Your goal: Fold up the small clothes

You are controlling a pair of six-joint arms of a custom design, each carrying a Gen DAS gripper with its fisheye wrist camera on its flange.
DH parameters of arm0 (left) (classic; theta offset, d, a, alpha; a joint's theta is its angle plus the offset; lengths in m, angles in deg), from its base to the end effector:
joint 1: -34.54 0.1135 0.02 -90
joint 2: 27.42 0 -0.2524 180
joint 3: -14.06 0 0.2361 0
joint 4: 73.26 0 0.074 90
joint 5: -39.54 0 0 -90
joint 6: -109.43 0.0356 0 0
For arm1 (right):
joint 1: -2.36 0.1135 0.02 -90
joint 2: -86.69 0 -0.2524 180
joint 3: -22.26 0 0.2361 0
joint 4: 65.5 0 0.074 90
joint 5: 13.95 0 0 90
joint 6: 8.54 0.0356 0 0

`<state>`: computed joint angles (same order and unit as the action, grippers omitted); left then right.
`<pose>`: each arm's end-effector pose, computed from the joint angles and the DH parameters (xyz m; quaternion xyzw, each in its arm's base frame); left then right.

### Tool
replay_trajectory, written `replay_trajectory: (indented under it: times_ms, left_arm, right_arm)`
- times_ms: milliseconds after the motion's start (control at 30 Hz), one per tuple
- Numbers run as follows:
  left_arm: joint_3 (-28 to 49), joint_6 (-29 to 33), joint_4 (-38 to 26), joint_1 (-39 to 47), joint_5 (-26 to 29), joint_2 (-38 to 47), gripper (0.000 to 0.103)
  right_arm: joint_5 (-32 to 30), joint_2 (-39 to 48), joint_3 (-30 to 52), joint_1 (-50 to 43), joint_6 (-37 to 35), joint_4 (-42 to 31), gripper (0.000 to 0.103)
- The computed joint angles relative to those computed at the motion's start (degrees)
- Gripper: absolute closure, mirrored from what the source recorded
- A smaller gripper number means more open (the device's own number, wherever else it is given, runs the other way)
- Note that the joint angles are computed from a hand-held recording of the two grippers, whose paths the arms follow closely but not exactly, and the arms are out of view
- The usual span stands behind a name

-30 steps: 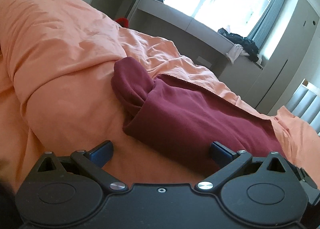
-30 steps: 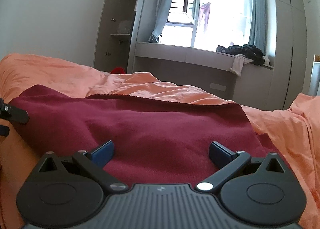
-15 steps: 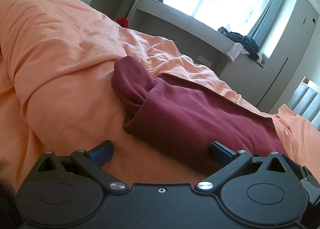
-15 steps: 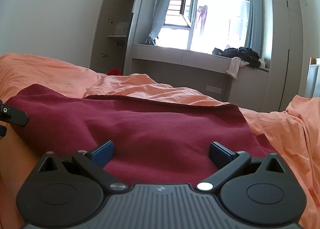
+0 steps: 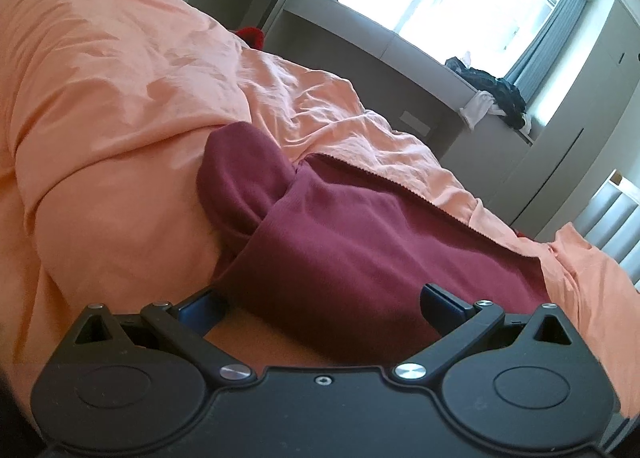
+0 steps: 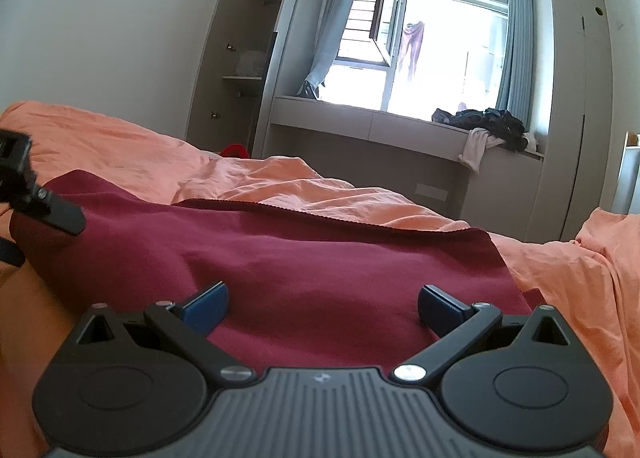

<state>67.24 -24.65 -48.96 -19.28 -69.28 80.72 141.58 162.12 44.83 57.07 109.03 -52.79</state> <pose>0.2022 -0.2570 0.1051 -0.0079 0.8610 -0.2750 0.4278 0.1229 0.1175 0.1124 0.0428 0.7948 -0.1365 0.5898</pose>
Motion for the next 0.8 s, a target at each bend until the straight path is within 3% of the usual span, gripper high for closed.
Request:
replay_trajectory:
  times_ms: [233,333,433,500,700,800]
  left_arm:
    - [5.14,3.17,-2.91,-0.64,-3.33,3.01,0.001]
    - [4.67,2.58,-1.72,-1.93,-6.76,3.16,0.008]
    - [3.64,2.22,-0.07,-2.71,-9.63,3.18,0.024]
    - [3.18,1.27,1.04,-2.52,-10.64,3.31,0.040]
    - [4.95,2.02,0.98,-0.56,-9.41,4.08,0.075]
    - [6.45,4.59,1.29,-0.47,-8.03,3.86,0.081]
  right_arm:
    - [0.25,2.67,-0.21,0.11,0.76,2.72,0.000]
    - [0.25,2.82,-0.28,-0.01,0.48,3.12,0.000]
    - [0.20,2.60,-0.38,-0.07,0.45,3.03,0.000]
    - [0.18,3.07,0.00,-0.15,0.64,2.80,0.000]
    - [0.14,2.68,0.47,-0.15,1.07,1.14,0.000]
    - [-0.23,1.46,1.09,-0.53,0.74,-1.12,0.000]
